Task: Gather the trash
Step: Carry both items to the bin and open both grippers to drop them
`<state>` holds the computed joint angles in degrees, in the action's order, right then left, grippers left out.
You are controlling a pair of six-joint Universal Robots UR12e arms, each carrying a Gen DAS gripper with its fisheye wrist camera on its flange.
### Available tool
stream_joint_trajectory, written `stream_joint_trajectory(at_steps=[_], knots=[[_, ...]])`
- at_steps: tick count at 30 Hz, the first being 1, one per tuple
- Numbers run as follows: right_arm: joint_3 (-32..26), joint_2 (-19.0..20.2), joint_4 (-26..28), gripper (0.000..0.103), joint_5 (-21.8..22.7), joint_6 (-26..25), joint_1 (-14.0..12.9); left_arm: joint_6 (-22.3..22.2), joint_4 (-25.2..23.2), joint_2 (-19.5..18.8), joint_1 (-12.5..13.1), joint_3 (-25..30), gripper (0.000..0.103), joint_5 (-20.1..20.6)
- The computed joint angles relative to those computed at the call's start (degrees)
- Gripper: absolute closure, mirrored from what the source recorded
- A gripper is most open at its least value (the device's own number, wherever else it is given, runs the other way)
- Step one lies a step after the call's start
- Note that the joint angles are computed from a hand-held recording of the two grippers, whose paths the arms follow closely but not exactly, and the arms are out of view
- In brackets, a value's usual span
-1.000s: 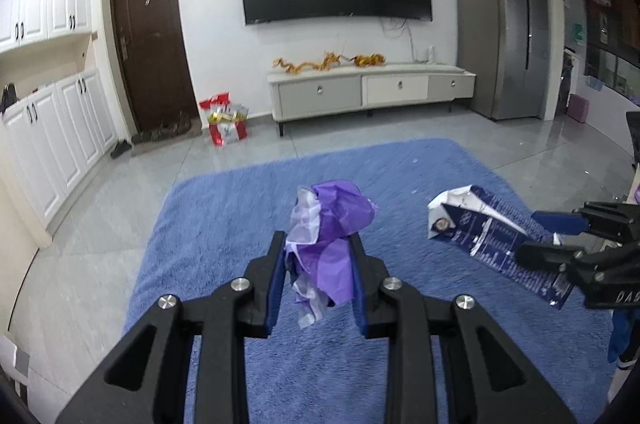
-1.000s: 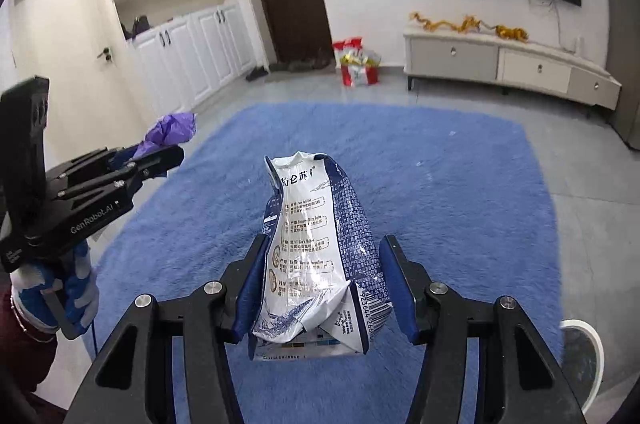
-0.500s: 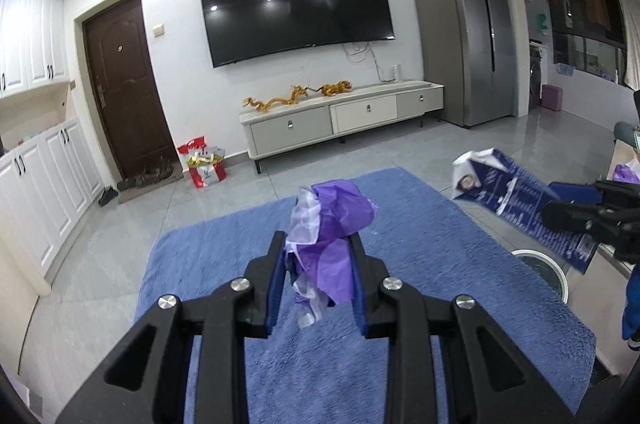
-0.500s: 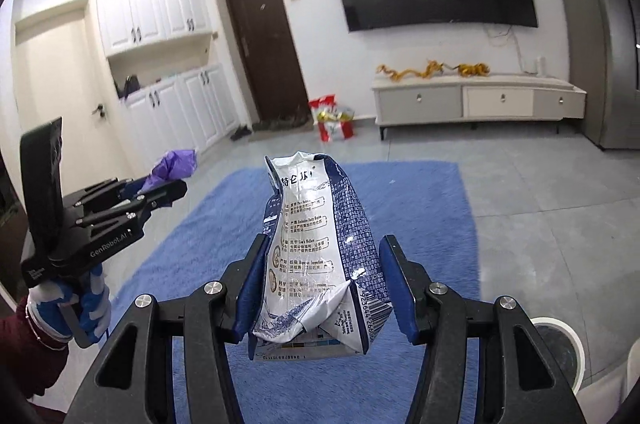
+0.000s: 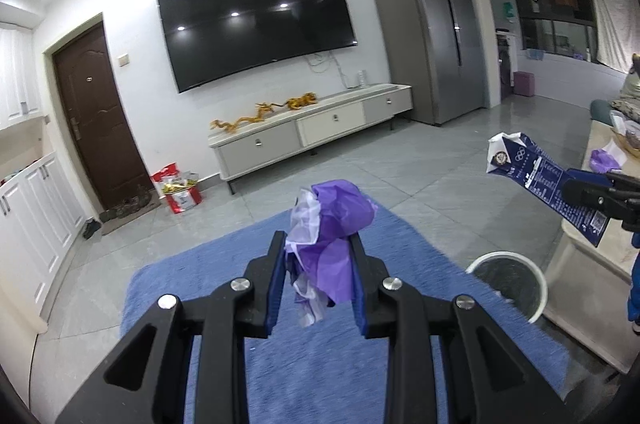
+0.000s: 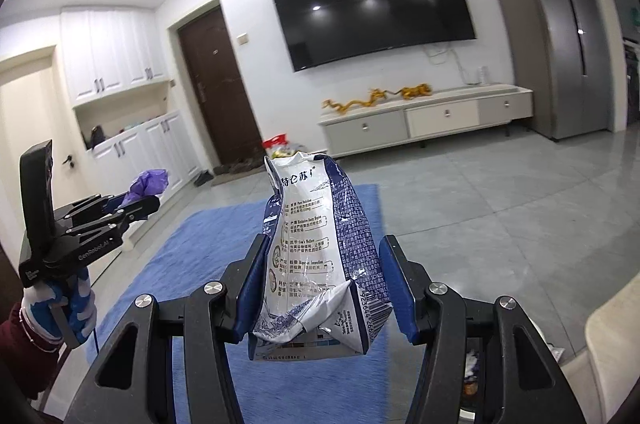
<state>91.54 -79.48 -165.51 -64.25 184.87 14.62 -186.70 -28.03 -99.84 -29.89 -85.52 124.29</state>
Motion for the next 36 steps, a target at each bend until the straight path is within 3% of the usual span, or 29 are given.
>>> stream_joint_trajectory(at_steps=[9, 21, 26, 36], knots=[[3.92, -1.75, -2.13, 0.048, -4.23, 3.43, -3.72, 1.48, -6.26, -6.76, -1.17, 10.16, 0.076, -9.53], [6.47, 0.72, 2.09, 0.048, -9.27, 7.71, -7.51, 0.2, -21.44, -19.88, -1.74, 26.57, 0.076, -23.43], [6.96, 2.86, 3.78, 0.048, -9.67, 8.77, -8.6, -0.9, -26.5, -24.63, -1.46, 32.02, 0.075, -27.16], [4.2, 8.34, 7.76, 0.047, -12.02, 9.62, -8.34, -2.04, -30.4, -30.35, -0.83, 37.85, 0.073, -31.41]])
